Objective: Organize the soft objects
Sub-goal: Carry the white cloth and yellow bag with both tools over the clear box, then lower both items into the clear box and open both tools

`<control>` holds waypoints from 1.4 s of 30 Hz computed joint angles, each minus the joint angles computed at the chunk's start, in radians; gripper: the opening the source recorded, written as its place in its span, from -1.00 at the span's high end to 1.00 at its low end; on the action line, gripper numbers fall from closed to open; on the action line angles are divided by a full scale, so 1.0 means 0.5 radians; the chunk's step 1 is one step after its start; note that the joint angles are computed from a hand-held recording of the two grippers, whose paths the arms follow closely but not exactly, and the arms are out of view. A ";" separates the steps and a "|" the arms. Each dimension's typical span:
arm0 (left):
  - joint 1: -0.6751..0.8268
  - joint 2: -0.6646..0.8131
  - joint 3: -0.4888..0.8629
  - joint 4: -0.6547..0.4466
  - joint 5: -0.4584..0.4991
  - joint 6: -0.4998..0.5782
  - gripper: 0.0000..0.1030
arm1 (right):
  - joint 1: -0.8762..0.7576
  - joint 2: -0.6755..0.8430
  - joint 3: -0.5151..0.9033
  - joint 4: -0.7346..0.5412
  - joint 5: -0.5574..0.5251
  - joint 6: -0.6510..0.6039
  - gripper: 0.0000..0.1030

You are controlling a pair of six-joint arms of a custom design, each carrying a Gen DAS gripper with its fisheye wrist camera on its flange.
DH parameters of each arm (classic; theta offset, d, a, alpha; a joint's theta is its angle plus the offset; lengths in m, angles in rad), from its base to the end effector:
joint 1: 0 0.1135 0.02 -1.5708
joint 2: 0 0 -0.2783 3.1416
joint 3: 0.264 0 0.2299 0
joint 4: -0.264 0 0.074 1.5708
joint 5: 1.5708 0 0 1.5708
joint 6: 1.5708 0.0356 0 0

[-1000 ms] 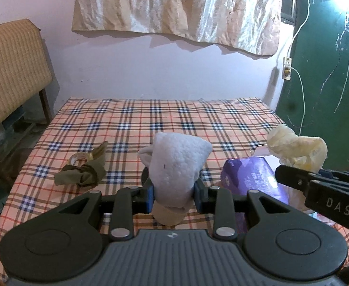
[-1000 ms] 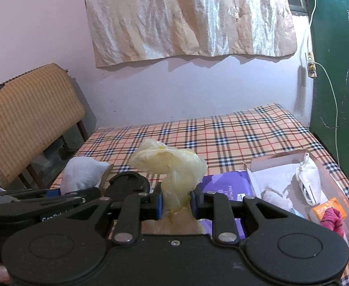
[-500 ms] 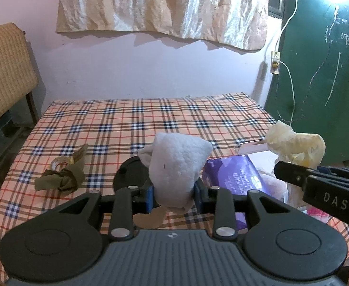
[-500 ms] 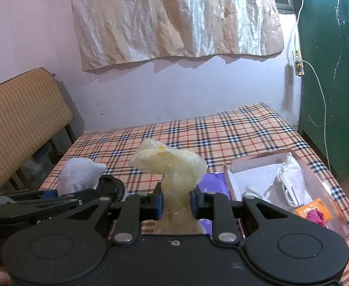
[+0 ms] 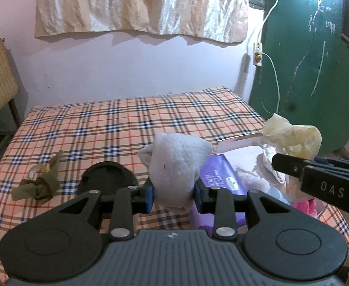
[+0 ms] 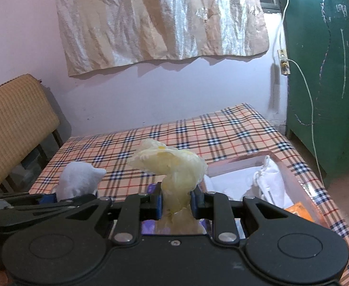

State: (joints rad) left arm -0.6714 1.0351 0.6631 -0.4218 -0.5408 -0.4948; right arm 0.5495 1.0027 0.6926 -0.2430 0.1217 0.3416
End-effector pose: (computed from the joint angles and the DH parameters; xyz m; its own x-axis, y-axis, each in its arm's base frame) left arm 0.1522 -0.0975 0.2535 -0.6103 -0.0350 -0.7914 -0.0445 0.9990 -0.0099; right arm 0.1668 0.0971 0.2801 -0.5663 0.0431 -0.8231 -0.2554 0.9403 0.2250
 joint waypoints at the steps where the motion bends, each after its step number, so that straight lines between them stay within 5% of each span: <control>1: -0.004 0.018 0.003 0.017 0.007 0.006 0.33 | -0.047 -0.003 -0.001 -0.004 -0.019 -0.017 0.47; 18: -0.064 0.568 0.179 0.414 0.185 0.114 0.33 | -1.048 0.221 0.020 0.088 -0.634 -0.482 0.45; 37: 0.105 1.260 0.638 0.567 0.491 0.126 0.28 | -1.286 0.889 0.260 0.263 -0.894 -0.640 0.38; 41: 0.121 1.340 0.663 0.637 0.524 0.135 0.10 | -1.305 0.960 0.259 0.300 -0.942 -0.660 0.30; 42: 0.121 1.350 0.668 0.643 0.531 0.148 -0.02 | -1.309 0.972 0.254 0.310 -0.949 -0.668 0.11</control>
